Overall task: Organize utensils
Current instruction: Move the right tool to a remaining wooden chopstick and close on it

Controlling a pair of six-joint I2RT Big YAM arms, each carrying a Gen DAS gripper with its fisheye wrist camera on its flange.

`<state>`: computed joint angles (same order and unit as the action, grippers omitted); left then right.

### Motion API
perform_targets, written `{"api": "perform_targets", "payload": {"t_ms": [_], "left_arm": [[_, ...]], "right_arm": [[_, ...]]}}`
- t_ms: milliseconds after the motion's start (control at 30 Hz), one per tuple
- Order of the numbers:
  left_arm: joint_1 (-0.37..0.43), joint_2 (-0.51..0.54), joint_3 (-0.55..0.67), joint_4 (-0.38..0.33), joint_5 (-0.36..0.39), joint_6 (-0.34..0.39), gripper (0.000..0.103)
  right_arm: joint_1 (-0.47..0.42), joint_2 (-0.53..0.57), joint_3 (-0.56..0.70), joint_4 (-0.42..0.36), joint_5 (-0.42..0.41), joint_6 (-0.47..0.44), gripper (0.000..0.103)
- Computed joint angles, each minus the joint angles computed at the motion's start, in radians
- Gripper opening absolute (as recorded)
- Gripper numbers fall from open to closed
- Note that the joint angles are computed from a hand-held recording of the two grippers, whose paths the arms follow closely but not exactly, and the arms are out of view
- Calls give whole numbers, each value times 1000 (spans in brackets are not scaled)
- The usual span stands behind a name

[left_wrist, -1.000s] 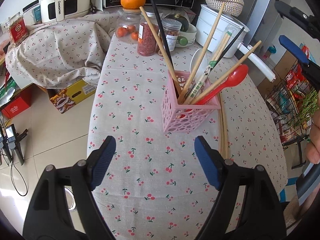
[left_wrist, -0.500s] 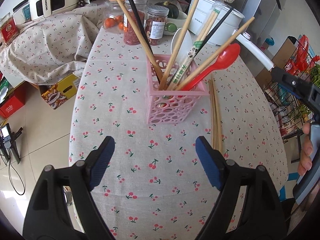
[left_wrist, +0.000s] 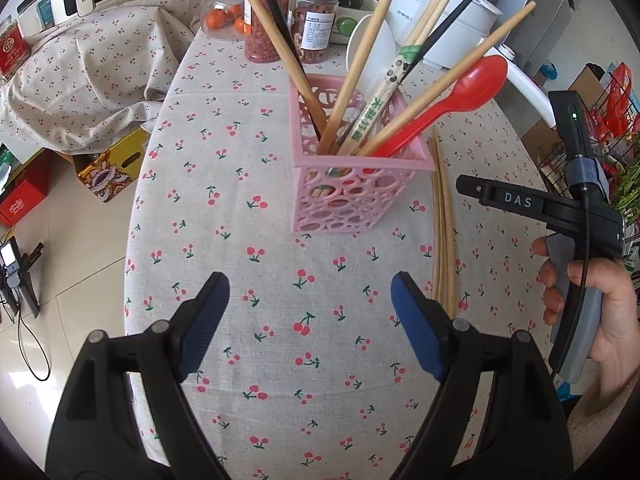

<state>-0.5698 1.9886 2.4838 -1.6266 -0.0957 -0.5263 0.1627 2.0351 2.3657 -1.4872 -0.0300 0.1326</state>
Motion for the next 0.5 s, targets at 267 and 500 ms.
{"api": "perform_targets", "payload": {"t_ms": [267,500], "left_arm": [[-9,7,12,-9,3,18,83],[-27,1,-4,-12,-21,41,83]], "right_arm": [[6,73,75,-19,57,40,87],[14,112,127,-18,119,49,87]]}}
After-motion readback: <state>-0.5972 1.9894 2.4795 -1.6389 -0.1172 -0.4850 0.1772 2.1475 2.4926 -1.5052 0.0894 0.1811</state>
